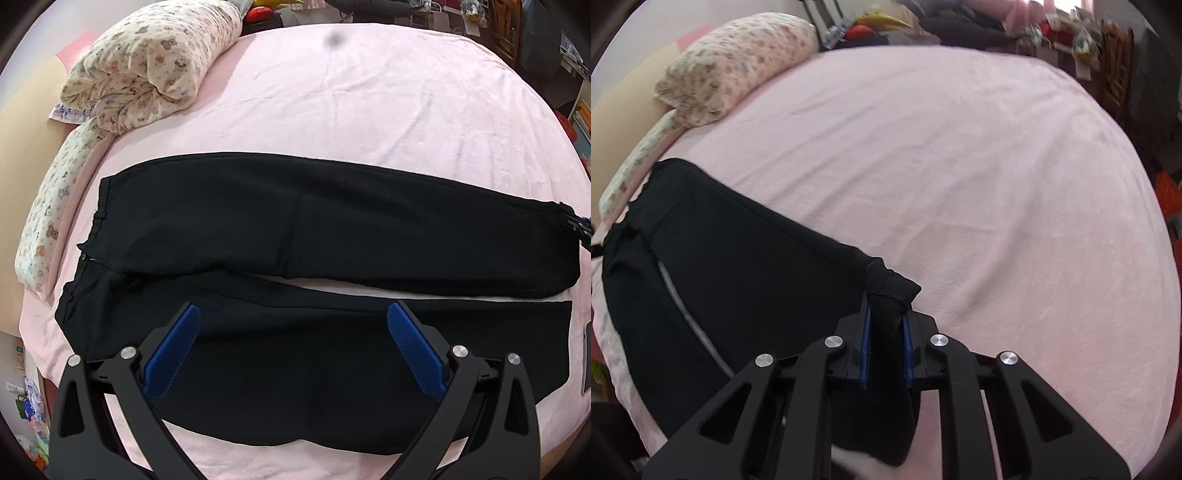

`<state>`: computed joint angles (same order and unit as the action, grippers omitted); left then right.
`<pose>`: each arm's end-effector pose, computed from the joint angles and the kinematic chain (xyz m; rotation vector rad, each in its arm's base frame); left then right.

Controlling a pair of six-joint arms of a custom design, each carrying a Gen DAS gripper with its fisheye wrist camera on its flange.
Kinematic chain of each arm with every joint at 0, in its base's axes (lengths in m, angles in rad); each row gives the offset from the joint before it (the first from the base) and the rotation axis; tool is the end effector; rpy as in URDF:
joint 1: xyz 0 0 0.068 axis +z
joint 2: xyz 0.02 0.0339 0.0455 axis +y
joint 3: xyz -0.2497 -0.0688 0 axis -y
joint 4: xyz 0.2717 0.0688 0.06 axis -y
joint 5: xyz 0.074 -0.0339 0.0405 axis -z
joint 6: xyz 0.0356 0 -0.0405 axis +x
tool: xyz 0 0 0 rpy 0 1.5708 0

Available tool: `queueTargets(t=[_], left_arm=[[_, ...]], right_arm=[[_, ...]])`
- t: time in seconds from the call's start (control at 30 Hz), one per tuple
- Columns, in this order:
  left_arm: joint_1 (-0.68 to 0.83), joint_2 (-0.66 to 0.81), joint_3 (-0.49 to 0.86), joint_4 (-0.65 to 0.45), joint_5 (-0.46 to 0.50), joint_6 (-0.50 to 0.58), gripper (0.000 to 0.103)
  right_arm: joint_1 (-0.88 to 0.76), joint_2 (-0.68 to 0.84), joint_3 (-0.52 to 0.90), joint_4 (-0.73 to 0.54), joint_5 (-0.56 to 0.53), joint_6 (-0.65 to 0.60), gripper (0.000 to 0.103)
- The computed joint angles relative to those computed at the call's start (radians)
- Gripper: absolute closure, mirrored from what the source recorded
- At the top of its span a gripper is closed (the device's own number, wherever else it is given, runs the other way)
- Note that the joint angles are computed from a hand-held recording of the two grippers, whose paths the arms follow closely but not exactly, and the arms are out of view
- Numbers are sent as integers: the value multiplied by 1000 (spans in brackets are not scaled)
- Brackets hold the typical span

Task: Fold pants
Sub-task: 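Lift the hems with the right tool and carry them toward the waistband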

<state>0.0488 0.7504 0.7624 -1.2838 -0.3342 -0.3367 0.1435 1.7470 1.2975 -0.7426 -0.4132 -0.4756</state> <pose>0.1393 0.0185 0.2442 -0.6001 2.7073 0.4028 0.3681 0.0676 0.1963 -0.9140 2.5063 0.4666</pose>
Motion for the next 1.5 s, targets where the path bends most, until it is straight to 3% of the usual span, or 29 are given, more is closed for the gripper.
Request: queueTargets(t=[0.2, 0.43, 0.67, 0.87, 1.07, 1.23, 1.33, 1.37, 1.47, 1.5], left_arm=[[29, -29, 10, -36, -9, 18, 2], [62, -86, 26, -91, -17, 48, 2], [108, -139, 46, -149, -25, 86, 2], [105, -174, 52, -185, -35, 94, 2], [153, -192, 48, -194, 12, 119, 2], [165, -209, 46, -198, 34, 148, 2], [397, -199, 60, -172, 198, 318, 2], [471, -187, 64, -164, 242, 370, 2], [724, -97, 91, -139, 370, 533, 2], [788, -75, 99, -131, 398, 577, 2]], right_arm=[[23, -187, -99, -59, -68, -105, 89], [87, -405, -215, -205, -55, -252, 89], [243, -689, -444, -312, 93, -460, 89], [389, -890, -640, -255, 249, -584, 89], [378, -1020, -776, -157, 372, -717, 92], [427, -1107, -800, -207, 453, -687, 91], [399, -1066, -729, -270, 463, -597, 87], [365, -1028, -664, -317, 458, -523, 79], [335, -875, -470, -398, 431, -283, 76], [343, -805, -375, -435, 388, -136, 69]])
